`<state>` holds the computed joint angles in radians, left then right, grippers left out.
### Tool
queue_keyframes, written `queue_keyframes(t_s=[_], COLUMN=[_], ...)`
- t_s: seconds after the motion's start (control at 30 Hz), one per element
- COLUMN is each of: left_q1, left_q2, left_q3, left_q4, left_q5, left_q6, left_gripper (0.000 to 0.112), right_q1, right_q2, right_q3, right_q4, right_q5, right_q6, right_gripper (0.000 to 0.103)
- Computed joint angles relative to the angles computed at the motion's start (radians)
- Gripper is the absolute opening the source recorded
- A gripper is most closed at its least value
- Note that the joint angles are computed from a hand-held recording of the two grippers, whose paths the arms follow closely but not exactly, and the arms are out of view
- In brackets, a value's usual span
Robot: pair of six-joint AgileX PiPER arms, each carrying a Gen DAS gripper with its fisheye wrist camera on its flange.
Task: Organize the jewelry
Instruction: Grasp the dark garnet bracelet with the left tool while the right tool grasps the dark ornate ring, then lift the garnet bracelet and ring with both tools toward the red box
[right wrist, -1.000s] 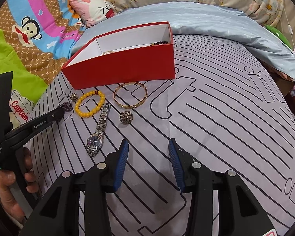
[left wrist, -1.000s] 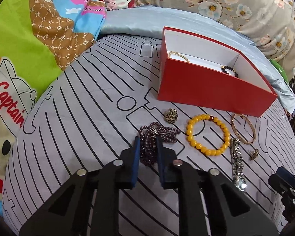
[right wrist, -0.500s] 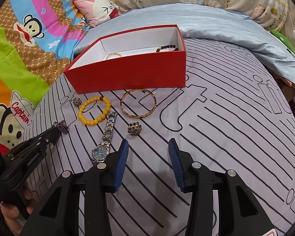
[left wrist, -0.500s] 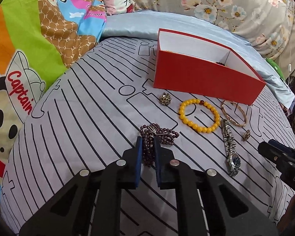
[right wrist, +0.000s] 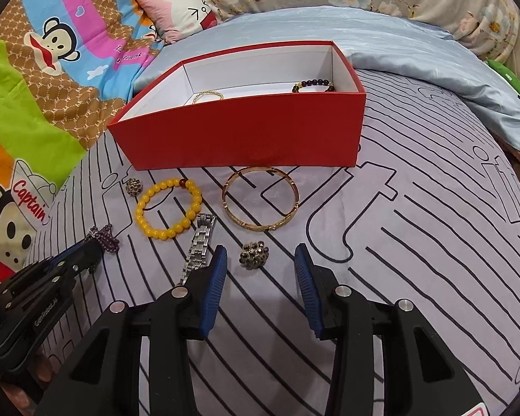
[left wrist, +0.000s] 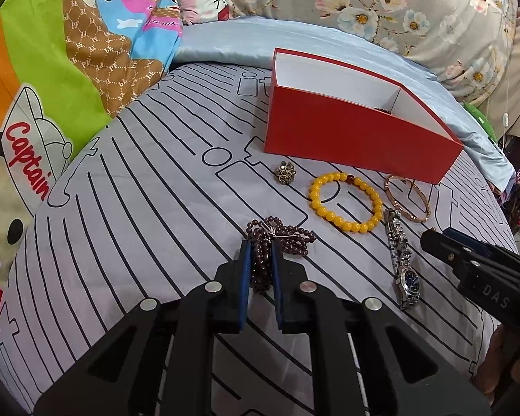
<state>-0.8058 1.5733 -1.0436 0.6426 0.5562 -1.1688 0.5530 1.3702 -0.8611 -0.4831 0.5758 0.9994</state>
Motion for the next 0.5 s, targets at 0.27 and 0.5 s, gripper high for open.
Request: queue_keyframes(t_s=[0.27, 0.5], left_q1=[0.014, 0.018], left_q2=[-0.008, -0.009], left_q3=[0.013, 0.017], left_q4=[-0.025, -0.030], left_q5=[-0.031, -0.041], left_q6=[0.020, 0.025], left_gripper=[0.011, 0.011], right_q1=[-0.006, -0.012], right_q2=[0.026, 0.022], right_q3=[-0.009, -0.001], right_q4=[-0.025, -0.019], right_q5=[-0.012, -0.022], right_q6=[0.006, 0.003], right_gripper=[0.024, 0.014])
